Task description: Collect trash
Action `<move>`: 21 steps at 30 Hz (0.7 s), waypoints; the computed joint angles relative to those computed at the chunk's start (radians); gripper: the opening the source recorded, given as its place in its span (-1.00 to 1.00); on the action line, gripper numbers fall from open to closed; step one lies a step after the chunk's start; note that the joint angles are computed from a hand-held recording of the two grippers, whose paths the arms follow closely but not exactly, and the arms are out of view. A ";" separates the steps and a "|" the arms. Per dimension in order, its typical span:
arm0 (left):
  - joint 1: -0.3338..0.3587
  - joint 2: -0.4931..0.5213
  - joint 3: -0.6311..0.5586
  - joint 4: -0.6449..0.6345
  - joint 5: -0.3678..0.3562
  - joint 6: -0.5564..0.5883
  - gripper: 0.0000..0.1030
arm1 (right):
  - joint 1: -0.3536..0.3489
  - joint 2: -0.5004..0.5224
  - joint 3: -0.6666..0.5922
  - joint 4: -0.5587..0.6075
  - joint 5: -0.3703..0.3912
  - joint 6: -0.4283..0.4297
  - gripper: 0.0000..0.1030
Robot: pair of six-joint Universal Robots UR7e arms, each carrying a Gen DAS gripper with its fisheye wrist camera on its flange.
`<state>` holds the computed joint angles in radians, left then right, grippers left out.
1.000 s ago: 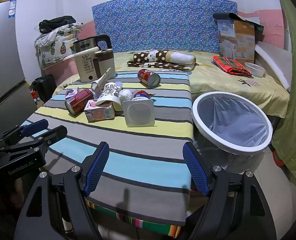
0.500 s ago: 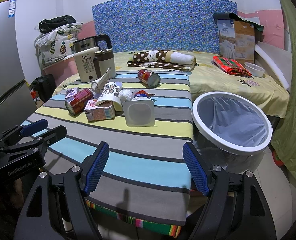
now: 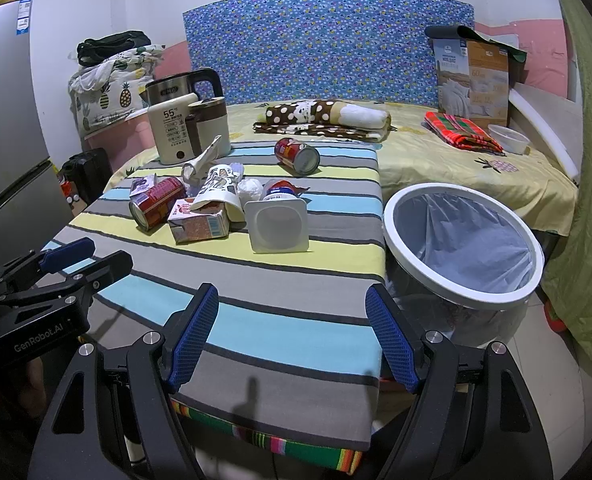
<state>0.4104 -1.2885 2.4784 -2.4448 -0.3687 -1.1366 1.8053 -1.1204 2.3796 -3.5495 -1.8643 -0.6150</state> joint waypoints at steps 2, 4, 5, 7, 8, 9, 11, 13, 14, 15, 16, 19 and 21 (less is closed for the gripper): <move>0.000 0.000 0.000 0.002 0.001 -0.001 0.24 | 0.000 0.000 -0.001 0.002 0.002 0.000 0.50; 0.001 0.000 0.000 0.000 0.001 0.001 0.24 | -0.001 -0.001 0.000 0.001 0.001 0.000 0.50; 0.001 0.000 0.000 0.000 0.001 0.001 0.24 | 0.000 0.000 -0.001 0.002 0.001 0.000 0.50; -0.003 -0.001 -0.003 0.012 0.001 -0.006 0.24 | 0.000 -0.001 0.000 0.002 0.001 0.000 0.50; -0.004 -0.001 -0.004 0.009 0.000 0.000 0.24 | 0.000 0.000 0.000 0.001 0.001 -0.001 0.50; -0.004 -0.001 -0.004 0.009 0.000 0.000 0.24 | -0.001 0.000 -0.001 0.002 0.001 0.000 0.50; -0.004 0.000 -0.004 0.011 0.000 -0.002 0.24 | 0.000 0.001 -0.001 0.001 0.001 -0.001 0.50; -0.005 -0.001 -0.005 0.013 -0.001 -0.004 0.24 | -0.001 0.000 0.000 0.002 0.001 -0.001 0.50; -0.004 0.000 -0.004 0.011 0.000 -0.003 0.24 | -0.001 0.001 -0.001 0.001 0.001 0.000 0.50; -0.005 0.000 -0.005 0.012 0.000 -0.004 0.24 | -0.001 0.001 -0.001 0.001 0.001 0.000 0.50; -0.005 0.000 -0.005 0.013 0.000 -0.004 0.24 | 0.000 0.000 -0.001 0.002 -0.001 0.000 0.50; -0.005 0.000 -0.005 0.011 -0.001 -0.004 0.24 | -0.003 -0.001 0.002 0.000 0.000 -0.001 0.50; -0.004 0.001 -0.004 0.011 0.001 -0.003 0.24 | -0.003 0.000 0.001 0.000 0.001 -0.002 0.50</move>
<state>0.4061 -1.2879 2.4744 -2.4337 -0.3680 -1.1391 1.8022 -1.1200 2.3805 -3.5499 -1.8637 -0.6168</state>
